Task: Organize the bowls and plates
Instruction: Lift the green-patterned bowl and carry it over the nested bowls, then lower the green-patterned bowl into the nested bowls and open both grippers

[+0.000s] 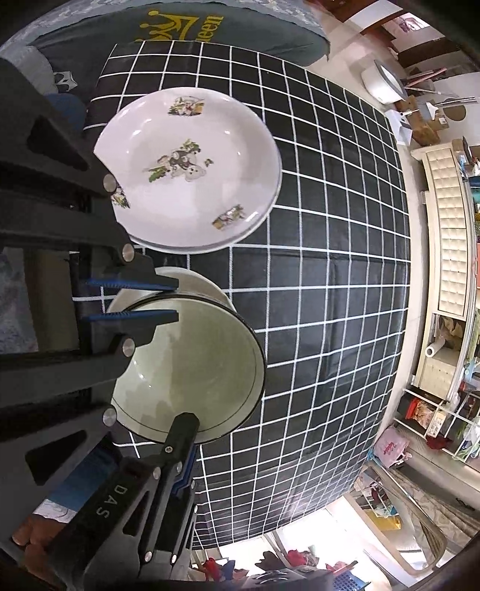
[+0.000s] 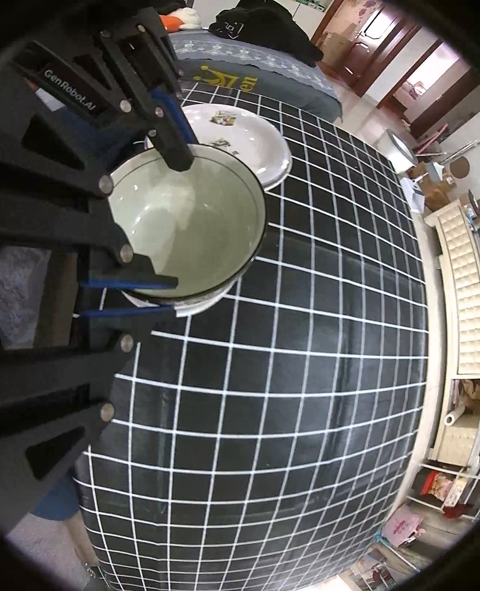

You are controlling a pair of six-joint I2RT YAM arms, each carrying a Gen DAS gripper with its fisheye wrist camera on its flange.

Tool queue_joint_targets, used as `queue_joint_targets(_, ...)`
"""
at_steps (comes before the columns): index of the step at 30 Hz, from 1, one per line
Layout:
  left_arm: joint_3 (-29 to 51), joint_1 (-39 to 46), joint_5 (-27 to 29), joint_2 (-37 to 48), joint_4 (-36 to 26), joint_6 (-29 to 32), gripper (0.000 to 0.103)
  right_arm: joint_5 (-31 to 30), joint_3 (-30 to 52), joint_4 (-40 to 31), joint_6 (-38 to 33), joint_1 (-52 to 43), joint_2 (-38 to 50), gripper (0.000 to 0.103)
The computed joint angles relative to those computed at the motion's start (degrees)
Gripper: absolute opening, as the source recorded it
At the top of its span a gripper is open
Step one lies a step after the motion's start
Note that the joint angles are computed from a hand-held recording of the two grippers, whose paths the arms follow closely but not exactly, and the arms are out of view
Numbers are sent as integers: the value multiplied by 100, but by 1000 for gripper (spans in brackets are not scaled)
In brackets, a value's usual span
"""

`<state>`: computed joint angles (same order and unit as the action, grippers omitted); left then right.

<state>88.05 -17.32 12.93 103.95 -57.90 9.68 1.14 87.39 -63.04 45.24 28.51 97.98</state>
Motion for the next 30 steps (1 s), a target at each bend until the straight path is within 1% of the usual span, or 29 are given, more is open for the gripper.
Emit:
queue_joint_targets(6, -317, 30, -31, -40, 117, 20, 9, -23, -73, 68, 100, 110, 154, 12)
queue_joint_targets(11, -457, 81, 52, -93, 194, 27, 9, -20, -75, 72, 101, 112, 229, 12)
queue_joint_targets(13, -487, 76, 14, -114, 226, 54, 9, 13, -10, 13, -7, 136, 303, 14)
queue_joint_targets(15, -528, 78, -6, -165, 279, 111, 9, 154, 69, -38, -94, 214, 365, 14)
queue_joint_targets(17, -531, 115, 146, -221, 256, 203, 9, 193, 73, -33, -120, 248, 360, 14)
queue_joint_targets(19, -553, 148, 161, -302, 286, 183, 9, 150, 58, -23, -224, 219, 331, 16)
queue_joint_targets(21, -487, 189, 179, -281, 210, 195, 15, 116, 32, -50, -269, 189, 254, 17)
queue_joint_targets(22, -466, 235, 217, -275, 175, 194, 23, 139, 26, -83, -281, 188, 204, 22)
queue_joint_targets(23, -460, 295, 264, -286, 151, 198, 27, 196, 18, -125, -309, 192, 128, 33)
queue_joint_targets(24, -463, 342, 301, -301, 142, 223, 27, 273, 4, -158, -335, 199, 53, 40)
queue_joint_targets(25, -473, 395, 332, -329, 136, 249, 30, 359, -2, -192, -347, 211, -7, 54)
queue_joint_targets(26, -510, 464, 352, -374, 152, 270, 35, 496, -10, -231, -353, 231, -91, 62)
queue_joint_targets(29, -593, 644, 458, -453, 136, 316, 38, 716, -34, -275, -436, 269, -215, 69)
queue_joint_targets(30, -644, 692, 501, -488, 125, 318, 38, 725, -52, -271, -462, 272, -233, 69)
